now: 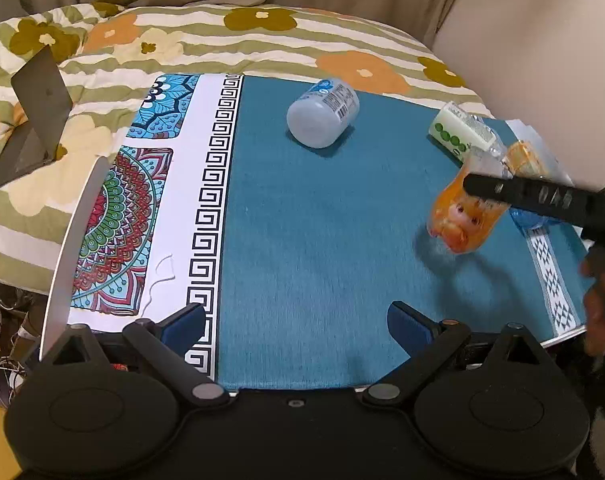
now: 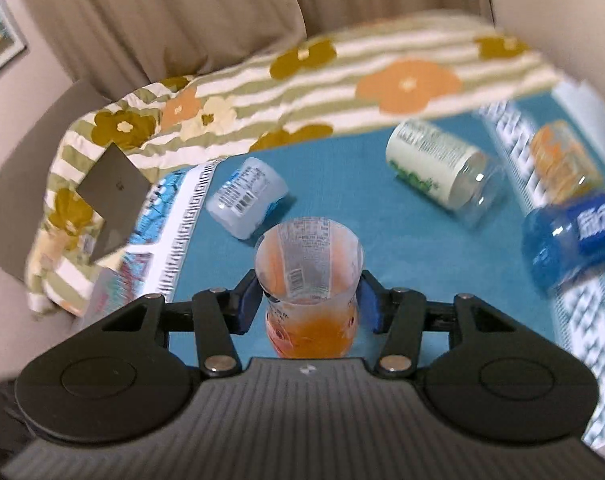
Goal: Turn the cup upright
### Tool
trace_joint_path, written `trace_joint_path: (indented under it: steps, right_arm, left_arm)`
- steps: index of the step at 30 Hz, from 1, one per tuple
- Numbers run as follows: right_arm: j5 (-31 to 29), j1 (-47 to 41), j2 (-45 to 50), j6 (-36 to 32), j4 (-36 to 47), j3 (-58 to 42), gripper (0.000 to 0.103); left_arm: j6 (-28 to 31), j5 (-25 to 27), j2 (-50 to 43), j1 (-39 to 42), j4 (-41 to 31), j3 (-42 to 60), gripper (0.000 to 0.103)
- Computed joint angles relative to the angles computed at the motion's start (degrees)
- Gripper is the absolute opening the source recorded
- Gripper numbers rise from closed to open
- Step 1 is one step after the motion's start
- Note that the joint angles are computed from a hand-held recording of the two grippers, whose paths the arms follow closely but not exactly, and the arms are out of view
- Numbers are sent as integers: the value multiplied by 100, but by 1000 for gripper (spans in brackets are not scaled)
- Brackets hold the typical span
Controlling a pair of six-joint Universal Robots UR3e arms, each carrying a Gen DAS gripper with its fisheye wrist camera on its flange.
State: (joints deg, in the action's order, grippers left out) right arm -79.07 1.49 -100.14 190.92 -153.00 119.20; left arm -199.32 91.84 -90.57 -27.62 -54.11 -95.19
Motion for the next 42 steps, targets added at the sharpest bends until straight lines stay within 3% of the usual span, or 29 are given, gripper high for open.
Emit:
trace_joint_path:
  steps: [9,12,17,20,27,34,42]
  right_arm:
    - [-841,633,386,-407,-2566,1460,67]
    - [-993,774,575,-584,-3003,1574,69]
    - [-1231,1007,684,-711,-3118,1561,71]
    - [-1263,1035,723,-663,-3067,1535,77]
    - [-1302,1041,701,-545,-3001,1520,102]
    - [-1217,919,-22,-376,-1679,1164,103]
    - [-789,150,-1657,-558,2207,-332,103]
  left_arm:
    - [-47,261,33,-256,341,-273,99]
    - [-86,330,39,-312,367,-310,99]
    - [-187,380,90,-369,378,-355,99]
    - [-201,443,80,-408,354,-340,99]
    - [-257,492,91,-439,335,-317,99]
    - [-413,656,0,-562,97,140,103]
    - [-373,1022,-466,-932,-707,1540,103]
